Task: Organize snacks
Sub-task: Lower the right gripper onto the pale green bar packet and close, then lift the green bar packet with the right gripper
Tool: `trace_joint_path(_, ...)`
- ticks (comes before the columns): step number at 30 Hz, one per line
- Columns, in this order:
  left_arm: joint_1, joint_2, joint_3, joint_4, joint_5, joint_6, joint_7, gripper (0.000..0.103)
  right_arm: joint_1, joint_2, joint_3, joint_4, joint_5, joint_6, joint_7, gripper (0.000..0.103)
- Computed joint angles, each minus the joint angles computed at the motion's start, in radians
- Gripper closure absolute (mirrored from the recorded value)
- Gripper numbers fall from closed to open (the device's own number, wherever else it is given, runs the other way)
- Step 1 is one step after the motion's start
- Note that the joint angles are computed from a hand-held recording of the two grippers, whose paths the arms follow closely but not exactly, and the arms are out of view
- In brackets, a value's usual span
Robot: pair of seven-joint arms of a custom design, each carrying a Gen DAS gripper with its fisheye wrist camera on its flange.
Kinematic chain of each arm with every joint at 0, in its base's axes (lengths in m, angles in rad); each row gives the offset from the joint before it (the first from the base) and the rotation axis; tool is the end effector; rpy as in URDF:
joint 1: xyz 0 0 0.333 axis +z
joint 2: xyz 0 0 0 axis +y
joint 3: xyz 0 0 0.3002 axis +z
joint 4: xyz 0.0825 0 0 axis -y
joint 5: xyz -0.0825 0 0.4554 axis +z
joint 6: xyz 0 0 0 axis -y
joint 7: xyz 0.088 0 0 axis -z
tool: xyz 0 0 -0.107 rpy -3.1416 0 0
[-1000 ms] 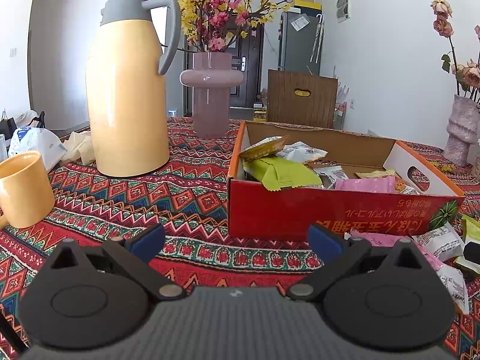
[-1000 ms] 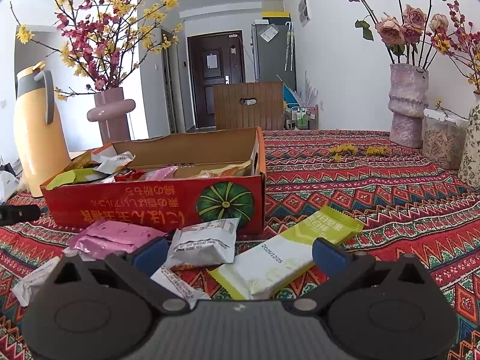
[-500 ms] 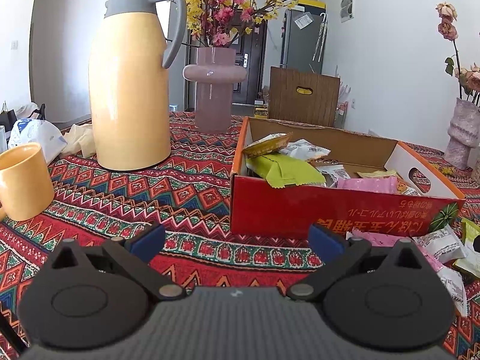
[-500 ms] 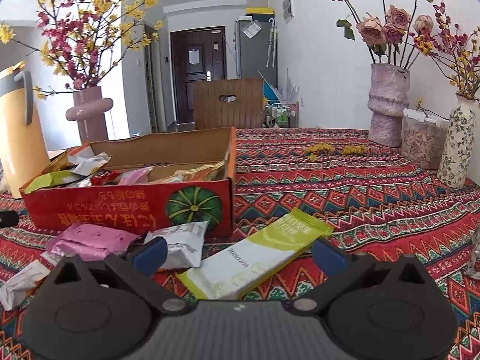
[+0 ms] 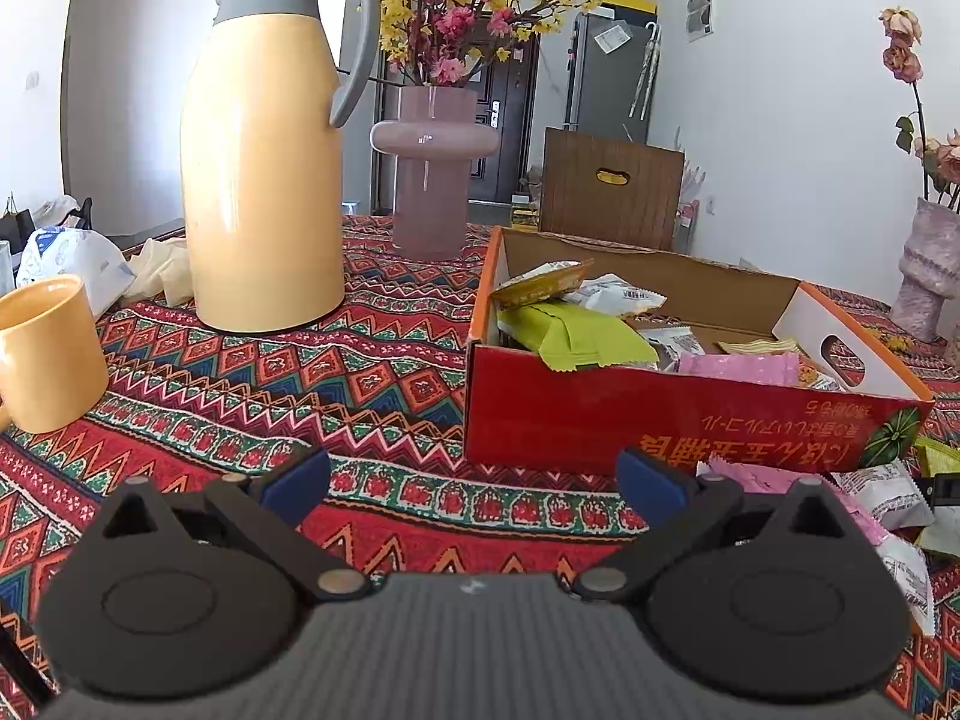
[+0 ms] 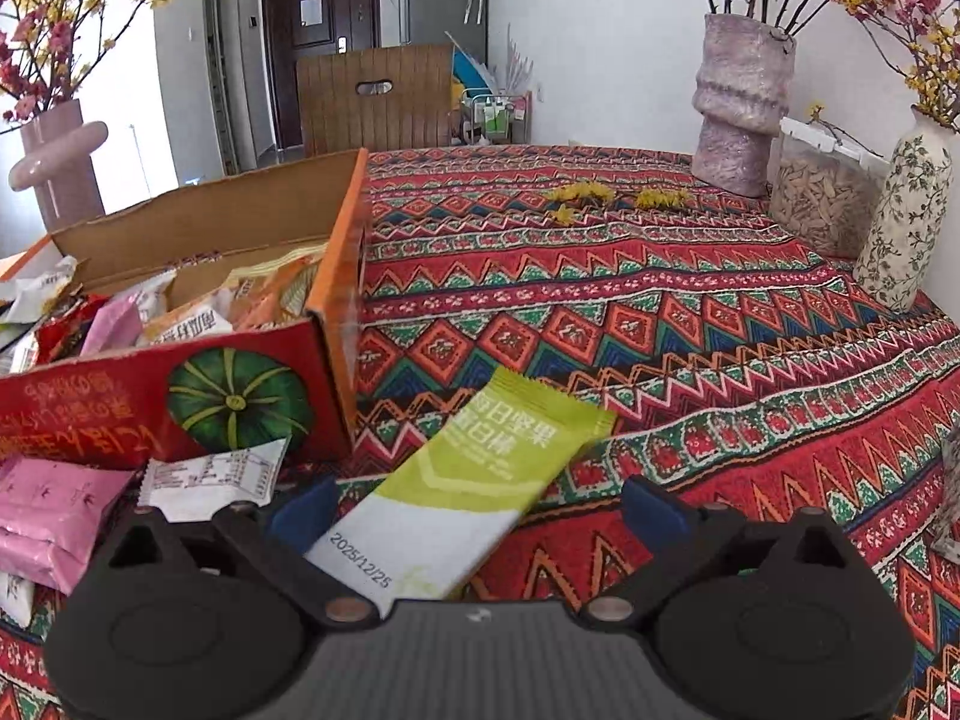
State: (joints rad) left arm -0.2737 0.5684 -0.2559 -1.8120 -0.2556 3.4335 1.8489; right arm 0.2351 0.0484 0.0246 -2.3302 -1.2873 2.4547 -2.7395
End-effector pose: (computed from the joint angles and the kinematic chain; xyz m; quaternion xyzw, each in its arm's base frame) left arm 0.6636 -0.3269 0.2971 -0.4770 0.7206 -0.4411 0.2419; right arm 0.5480 0.1459 0.2566 -0.3912 0.8295 -0.3659 0.1582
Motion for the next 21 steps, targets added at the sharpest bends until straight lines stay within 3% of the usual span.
trace_joint_path(3,0.012,0.001,-0.011,0.000,0.010,-0.001,-0.005,0.000,0.002,0.000,0.000,-0.007,-0.011,0.005,0.003,0.005)
trace_joint_path(9,0.026,0.002,-0.024,-0.004,0.022,0.005,-0.017,0.000,-0.004,-0.055,0.008,-0.066,-0.035,0.039,-0.004,0.018)
trace_joint_path(11,0.023,0.001,-0.021,-0.004,0.021,0.005,-0.019,0.000,-0.009,-0.073,0.013,-0.086,-0.060,0.055,0.005,0.027)
trace_joint_path(13,0.020,0.002,-0.017,-0.003,0.020,0.003,-0.020,0.000,-0.012,-0.089,0.021,-0.102,-0.091,0.067,0.020,0.047)
trace_joint_path(14,0.018,0.002,-0.016,-0.002,0.019,0.002,-0.020,0.000,-0.013,-0.095,0.026,-0.108,-0.100,0.067,0.026,0.051)
trace_joint_path(15,0.017,0.002,-0.014,-0.002,0.018,0.003,-0.021,0.000,-0.015,-0.102,0.029,-0.115,-0.113,0.074,0.038,0.065)
trace_joint_path(21,0.012,0.001,-0.008,-0.002,0.011,0.002,-0.023,0.000,-0.010,-0.125,0.054,-0.142,-0.189,0.052,0.139,0.068)
